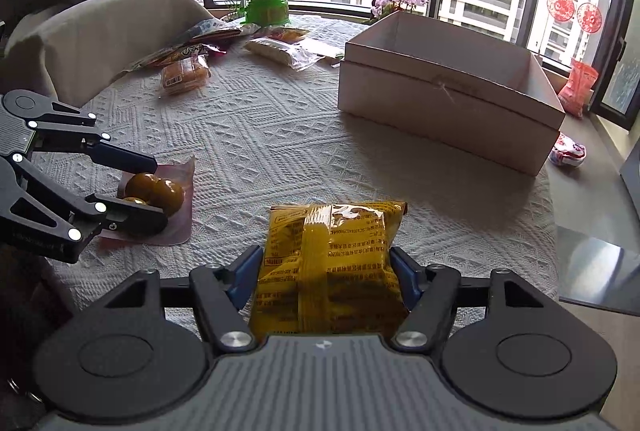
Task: Organize snacks
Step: 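Close the left tool on the pink tray of round pastries while the right tool holds the bag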
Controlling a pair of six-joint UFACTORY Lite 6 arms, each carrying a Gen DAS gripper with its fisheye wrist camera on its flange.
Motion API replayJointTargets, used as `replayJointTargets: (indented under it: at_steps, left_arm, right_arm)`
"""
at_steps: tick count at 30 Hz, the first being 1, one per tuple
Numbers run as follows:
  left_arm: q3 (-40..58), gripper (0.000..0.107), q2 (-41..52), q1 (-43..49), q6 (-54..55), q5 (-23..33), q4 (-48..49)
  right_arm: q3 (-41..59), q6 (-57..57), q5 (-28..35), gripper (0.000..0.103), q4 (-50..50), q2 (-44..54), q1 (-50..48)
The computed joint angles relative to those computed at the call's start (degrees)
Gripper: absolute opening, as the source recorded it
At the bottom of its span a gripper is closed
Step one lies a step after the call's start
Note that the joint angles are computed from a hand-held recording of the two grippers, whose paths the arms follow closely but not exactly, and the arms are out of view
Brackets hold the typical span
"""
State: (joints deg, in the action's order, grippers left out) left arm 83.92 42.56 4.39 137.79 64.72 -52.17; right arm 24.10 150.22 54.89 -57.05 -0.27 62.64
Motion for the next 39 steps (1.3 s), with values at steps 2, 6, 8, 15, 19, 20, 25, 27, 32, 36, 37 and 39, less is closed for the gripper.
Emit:
replayJointTargets:
  at_steps: [2, 6, 8, 15, 19, 20, 25, 27, 32, 36, 37, 39]
  left_arm:
    - [-3.1, 0.054, -1.7, 1.0, 4.0, -0.5, -2.0]
    - [-5.9, 0.050, -3.6, 1.6, 6.7, 0.1, -3.5]
    - [-6.1, 0.039, -4.1, 1.4, 6.5, 0.9, -3.8]
    - [-5.5, 0.012, -5.5, -0.9, 2.1, 1.9, -5.1]
    - [-2.8, 0.013, -4.9, -3.1, -8.2, -2.5, -1.6]
    - [-1.2, 0.013, -4.1, -2.8, -10.3, -1.3, -0.7]
    - [-4.0, 0.015, -7.1, 0.1, -8.1, -2.5, -1.1]
    - [-9.3, 0.018, -9.8, -0.2, -4.6, -6.6, -2.1]
    - [-16.4, 0.027, -12.1, -1.7, 2.5, -11.7, -7.0]
    - [-15.7, 0.027, -12.5, -4.2, -4.4, -11.5, -5.7]
    - [-16.2, 0.027, -13.3, -4.6, -4.6, -11.5, -5.4]
    - [-16.7, 0.028, -14.3, -4.7, -3.4, -10.1, -4.9]
  right_arm:
    - [-0.3, 0.1, 1.2, 0.067, 0.8, -1.2, 1.1]
    - [-0.9, -1.7, 7.7, 0.067, 3.7, -6.2, 5.1]
    - [-0.6, -3.3, 10.9, 0.067, 5.3, -7.8, 6.4]
    - [-3.0, -2.9, 14.1, 0.067, 7.9, -11.7, 8.5]
    - [-4.1, -1.1, 11.9, 0.067, 7.9, -11.0, 8.2]
    - [-3.9, -0.3, 11.1, 0.067, 7.9, -9.9, 8.5]
    - [-3.2, 2.6, 5.0, 0.067, 4.2, -4.5, 5.7]
    - [-2.9, 3.3, 2.0, 0.067, 2.1, -2.4, 3.5]
    - [0.4, 2.6, 1.6, 0.072, 1.0, 3.7, 1.3]
    - [-0.3, 4.9, 1.4, 0.078, 1.0, 3.5, 1.6]
    - [-1.0, 6.1, 1.2, 0.079, 1.0, 3.1, 1.9]
    - [-1.6, 6.8, 1.1, 0.080, 0.8, 2.6, 1.9]
